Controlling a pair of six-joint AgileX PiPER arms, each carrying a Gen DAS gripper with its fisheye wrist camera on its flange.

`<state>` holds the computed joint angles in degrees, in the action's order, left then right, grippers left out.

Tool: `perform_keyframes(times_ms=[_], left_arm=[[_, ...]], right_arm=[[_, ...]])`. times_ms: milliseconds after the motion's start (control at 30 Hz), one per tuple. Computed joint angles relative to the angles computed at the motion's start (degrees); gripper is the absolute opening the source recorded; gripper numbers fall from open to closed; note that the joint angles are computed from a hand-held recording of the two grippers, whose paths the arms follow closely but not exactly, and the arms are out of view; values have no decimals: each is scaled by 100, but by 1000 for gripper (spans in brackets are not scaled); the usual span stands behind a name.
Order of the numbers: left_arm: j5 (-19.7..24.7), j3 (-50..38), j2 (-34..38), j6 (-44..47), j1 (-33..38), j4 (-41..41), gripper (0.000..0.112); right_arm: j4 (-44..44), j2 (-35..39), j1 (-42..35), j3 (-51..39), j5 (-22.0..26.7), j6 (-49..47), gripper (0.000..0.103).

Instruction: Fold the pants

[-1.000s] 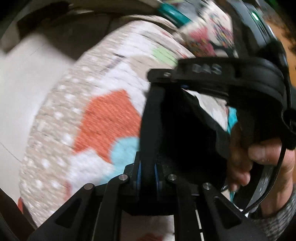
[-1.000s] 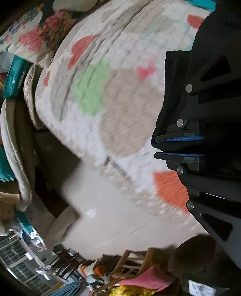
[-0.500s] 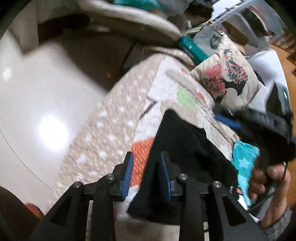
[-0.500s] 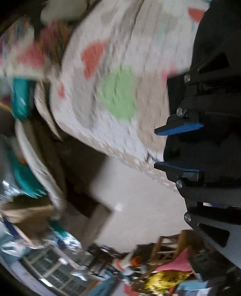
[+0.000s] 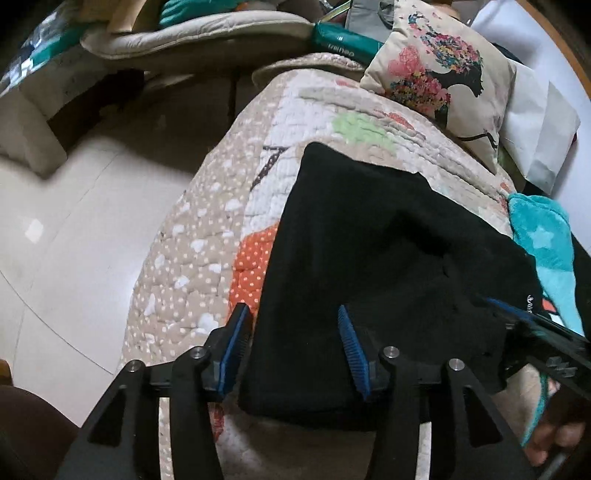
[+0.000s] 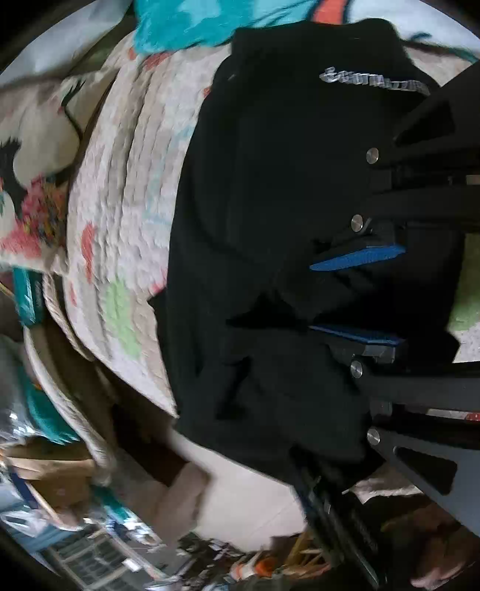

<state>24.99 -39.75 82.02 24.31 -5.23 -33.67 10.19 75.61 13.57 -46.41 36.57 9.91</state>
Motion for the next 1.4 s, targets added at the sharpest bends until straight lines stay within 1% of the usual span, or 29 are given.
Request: perform_keyframes(times_ms=[100,133,233,300,333,433,467,500,567,600,667,700,733,833,900,1000,1067,1100,1167,1267,1333,1367,1400], left_arm=[[-118,7,-117,-382,-121,452,50],[-52,-29,-158,-536,-133,571,50],[379,-257,-345,-739,-132,544,50],[505,-402,-583,-917,-335,676,50],[524,-502,-699,-1055,-544,839,50],[686,-952,-752,-1442,-1289,1363,51],[726,-1086,-681,-1498,-1470,1428,52],[897,-1373,-527,-1465,-1719,1404,53],[1149,-1797,-202,-1261,-2005,1177,54],[1335,-2129,90,-1129,-2204,1029,54],[1505,-2564,536,-1123,-2489,987,54],[1613,-2871,834,-1178,-2649,1025,54],[1672,-3151,1113,-1271,-2803,1122,54],[1699,-3911,1821,-1486,-3220,1508,54],[1846,-4461,2271,-1473,-3403,1568,54],[2310,-5509,3082,-1420,-3590,1519,54],[2674,-6205,3602,-1339,-3691,1466,54],[2939,-6693,3951,-1349,-3785,1545,54],[3304,-7375,4432,-1374,-3931,1691,54],[3850,-8196,5001,-1425,-4086,1805,54],[3959,-8424,5166,-1434,-4257,2130,54],[4000,-8459,5185,-1385,-4339,2314,50],[3871,-8286,5078,-1341,-4416,2515,34]], right_arm=[[671,-907,-594,515,-17,-524,35],[844,-1125,-778,626,61,-647,35],[1625,-1966,-1691,1116,460,-1275,35],[2005,-2418,-2387,1400,784,-1576,36],[2238,-2649,-2905,1567,1009,-1760,36],[2815,-3029,-4293,1824,1744,-2431,37],[2910,-3062,-4636,1883,1866,-2558,38],[2940,-3090,-4873,1877,1999,-2651,39],[2967,-3136,-5252,1936,2104,-2808,45],[3047,-3103,-5544,1964,2211,-3071,46],[3047,-3052,-5672,2030,2145,-3099,48],[3128,-2977,-5651,2077,2033,-3108,48],[3235,-2931,-5789,2118,2066,-3254,48],[3546,-2738,-6031,2224,1945,-3562,51],[3755,-2555,-6046,2269,1791,-3714,51],[4016,-2248,-5783,2270,1352,-3800,51],[4122,-2042,-5506,2255,1086,-3814,51],[4160,-1990,-5449,2261,1024,-3856,51],[4250,-1908,-5391,2293,936,-3950,51],[4424,-1803,-5538,2301,1003,-4180,51],[4505,-1771,-5585,2312,1034,-4268,51],[4522,-1745,-5588,2297,1069,-4303,50],[4516,-1738,-5593,2279,1101,-4317,47]])
